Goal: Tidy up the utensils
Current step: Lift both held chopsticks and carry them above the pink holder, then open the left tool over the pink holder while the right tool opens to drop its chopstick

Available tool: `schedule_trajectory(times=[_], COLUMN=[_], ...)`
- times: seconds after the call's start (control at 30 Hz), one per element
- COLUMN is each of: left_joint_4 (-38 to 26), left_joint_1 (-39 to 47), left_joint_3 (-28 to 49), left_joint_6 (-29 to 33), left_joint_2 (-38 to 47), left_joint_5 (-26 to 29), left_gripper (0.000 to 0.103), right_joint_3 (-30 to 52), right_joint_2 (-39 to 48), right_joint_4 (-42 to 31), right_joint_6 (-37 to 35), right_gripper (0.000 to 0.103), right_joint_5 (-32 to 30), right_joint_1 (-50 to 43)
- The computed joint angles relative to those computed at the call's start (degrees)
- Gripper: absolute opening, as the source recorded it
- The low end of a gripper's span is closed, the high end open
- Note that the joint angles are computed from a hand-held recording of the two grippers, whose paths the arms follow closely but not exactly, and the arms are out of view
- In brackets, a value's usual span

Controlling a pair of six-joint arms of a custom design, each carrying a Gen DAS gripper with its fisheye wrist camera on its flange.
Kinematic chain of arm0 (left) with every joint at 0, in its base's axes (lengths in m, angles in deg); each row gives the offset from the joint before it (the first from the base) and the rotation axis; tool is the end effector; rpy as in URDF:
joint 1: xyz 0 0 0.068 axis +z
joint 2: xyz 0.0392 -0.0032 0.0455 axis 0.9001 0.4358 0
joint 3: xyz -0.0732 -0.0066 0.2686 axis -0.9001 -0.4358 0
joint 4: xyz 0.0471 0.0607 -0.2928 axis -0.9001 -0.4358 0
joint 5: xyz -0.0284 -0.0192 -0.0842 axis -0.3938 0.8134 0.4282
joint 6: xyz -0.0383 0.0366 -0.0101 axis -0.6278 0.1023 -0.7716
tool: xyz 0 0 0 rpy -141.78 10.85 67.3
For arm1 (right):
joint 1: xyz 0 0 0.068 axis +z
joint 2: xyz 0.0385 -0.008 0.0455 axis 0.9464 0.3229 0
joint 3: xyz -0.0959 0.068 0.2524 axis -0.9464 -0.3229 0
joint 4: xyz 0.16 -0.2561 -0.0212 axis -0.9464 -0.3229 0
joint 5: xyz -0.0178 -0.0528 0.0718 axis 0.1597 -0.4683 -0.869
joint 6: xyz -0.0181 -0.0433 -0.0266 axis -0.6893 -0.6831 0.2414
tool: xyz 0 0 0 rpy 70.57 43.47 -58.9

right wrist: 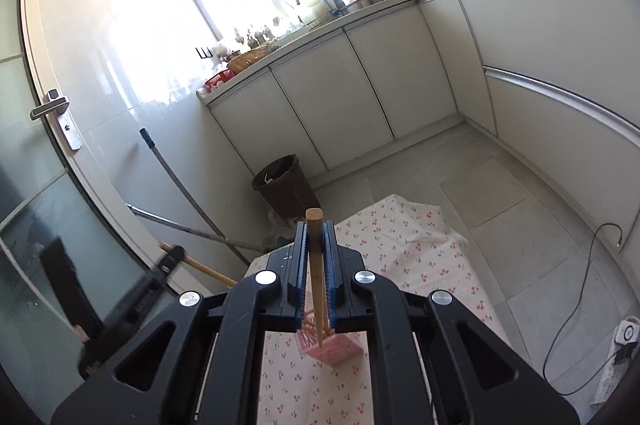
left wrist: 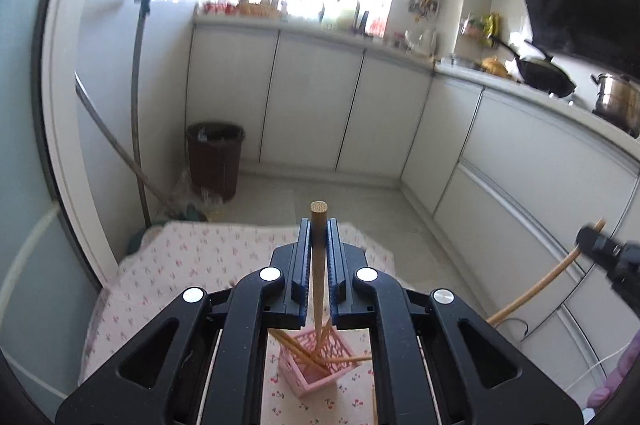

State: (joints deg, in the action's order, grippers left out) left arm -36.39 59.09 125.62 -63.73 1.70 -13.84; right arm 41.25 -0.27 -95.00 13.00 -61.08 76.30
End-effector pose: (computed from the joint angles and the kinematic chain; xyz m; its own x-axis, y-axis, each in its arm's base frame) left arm 0.3571 -0.0424 0.4674 -0.4893 -0.0266 -0.8717 0.3147 0.9268 -0.2050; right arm 0.2569 0.0231 0.5002 -0.3923 0.4881 -0.7796 0.1295 0.8685 0.4786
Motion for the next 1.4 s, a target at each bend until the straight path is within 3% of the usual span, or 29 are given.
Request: schedule_trajectory(times=[0.07,0.13,0.17,0.33,0.9,1.03,1.1,1.2,1.27,1.4], left_joint_4=[-2.3,-3.5,-3.5,-1.4,-5.5,-14.0,-17.5,-15.1,-14.8,-5.6], left_joint_1=[0.8,1.5,2.3,5.0,9.5,16.3,21.1,25.3,25.5,25.1], left_joint_3=[0.7,1.1,1.3,0.8,6.0,9.2,3.7,-9.5,-12.9,-18.8], left_joint_6=[-1.0,-1.5,-2.3,-4.4,-6.0,-13.2,-19.3,-30.6,-35.4,-46.2], left_joint_2=[2.0,2.6,2.6,0.8,2.7,6.8,8.2,10.8,14.8,16.0], left_joint_5=[1.6,1.2,2.1,4.5,8.9,16.4,24.2,35.6,40.0,40.8], left_gripper=[0.010,0.030,0.034,0.046,0.055,0.060,0.061,0.061,0.061,0.063], right_joint_3=[1.1,1.8,2.1,3.4,3.9,3.3,2.9,2.5,2.4,2.3], right_joint_2=[1.9,3.9,4.8,9.0,14.3,12.9,11.9,10.2,9.2,7.1], right_joint_4=[0.8,2.0,2.5,3.6,5.6,6.3,6.8,7.6,7.8,8.2], right_joint_6=[0.1,-0.3,-0.4,-0.3,-1.0,-1.5,-1.7,-1.4,-1.2,-1.7], right_gripper=[0.008,0.008,0.008,0.008,0.008,0.008,0.008,0.008,0.008,0.008], right_joint_5=[1.3,3.2,3.9,5.6,10.3,10.8,11.0,10.4,9.8,9.8], right_joint_1=[0.8,2.0,2.4,4.0,7.8,8.5,8.6,8.4,8.2,8.8])
